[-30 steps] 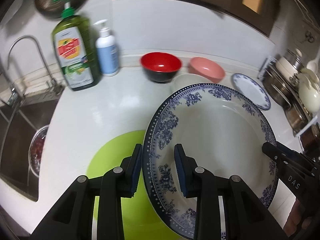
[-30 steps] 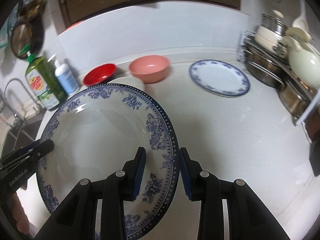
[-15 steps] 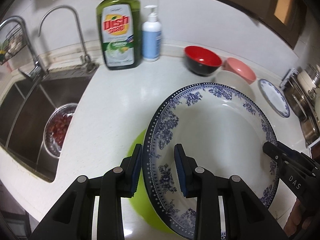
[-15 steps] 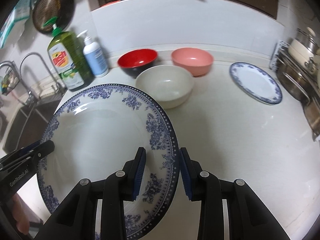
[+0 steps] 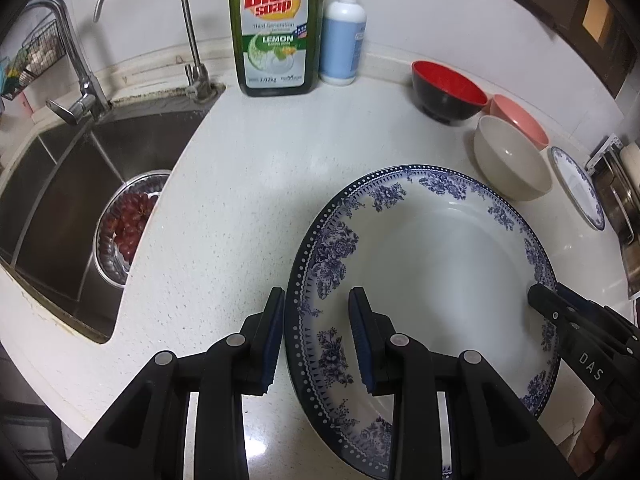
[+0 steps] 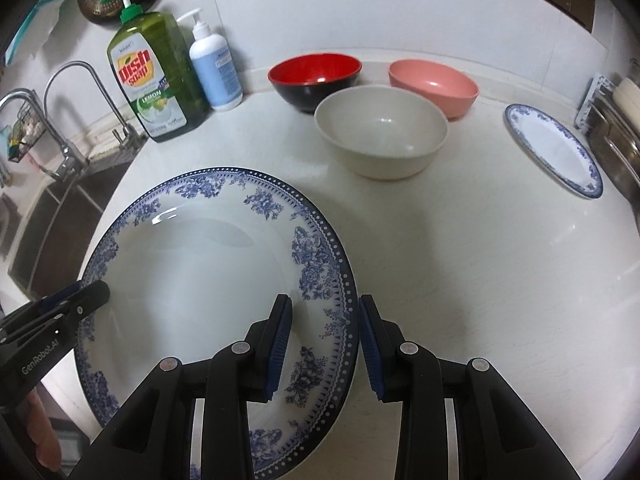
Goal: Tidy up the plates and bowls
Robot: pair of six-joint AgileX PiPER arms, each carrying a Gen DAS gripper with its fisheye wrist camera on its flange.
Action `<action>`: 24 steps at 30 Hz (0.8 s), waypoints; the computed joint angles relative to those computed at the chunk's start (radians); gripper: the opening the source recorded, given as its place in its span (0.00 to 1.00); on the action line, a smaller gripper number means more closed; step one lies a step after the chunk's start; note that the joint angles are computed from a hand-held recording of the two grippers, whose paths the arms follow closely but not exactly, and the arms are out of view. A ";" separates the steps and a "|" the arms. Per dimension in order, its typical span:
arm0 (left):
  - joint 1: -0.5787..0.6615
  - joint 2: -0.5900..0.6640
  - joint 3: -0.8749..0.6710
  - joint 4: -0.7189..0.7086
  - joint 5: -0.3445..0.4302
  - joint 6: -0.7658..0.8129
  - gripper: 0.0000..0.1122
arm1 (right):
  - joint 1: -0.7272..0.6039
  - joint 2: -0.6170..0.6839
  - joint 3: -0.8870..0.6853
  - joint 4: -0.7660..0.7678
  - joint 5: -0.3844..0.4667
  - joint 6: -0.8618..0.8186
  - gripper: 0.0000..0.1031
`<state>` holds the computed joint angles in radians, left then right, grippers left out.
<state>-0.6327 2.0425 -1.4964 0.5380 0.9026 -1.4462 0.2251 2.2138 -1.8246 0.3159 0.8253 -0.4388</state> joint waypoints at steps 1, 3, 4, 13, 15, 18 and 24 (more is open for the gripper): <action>0.004 0.004 0.002 -0.007 -0.007 0.005 0.29 | 0.003 0.004 -0.001 -0.006 0.001 0.004 0.34; 0.011 0.012 0.000 -0.019 -0.014 0.015 0.29 | 0.004 0.014 -0.013 -0.017 0.012 0.014 0.34; 0.015 0.016 -0.003 -0.025 -0.017 0.021 0.29 | 0.006 0.019 -0.018 -0.021 0.015 0.018 0.34; 0.023 0.042 -0.013 -0.050 -0.021 0.042 0.29 | 0.012 0.055 -0.052 -0.041 0.039 0.038 0.34; 0.029 0.042 -0.006 -0.063 -0.033 0.047 0.29 | 0.015 0.056 -0.047 -0.045 0.037 0.037 0.34; 0.032 0.045 -0.003 -0.069 -0.040 0.050 0.29 | 0.020 0.056 -0.042 -0.055 0.027 0.039 0.34; 0.043 0.037 0.022 -0.088 -0.070 0.057 0.29 | 0.029 0.058 -0.046 -0.075 0.027 0.045 0.36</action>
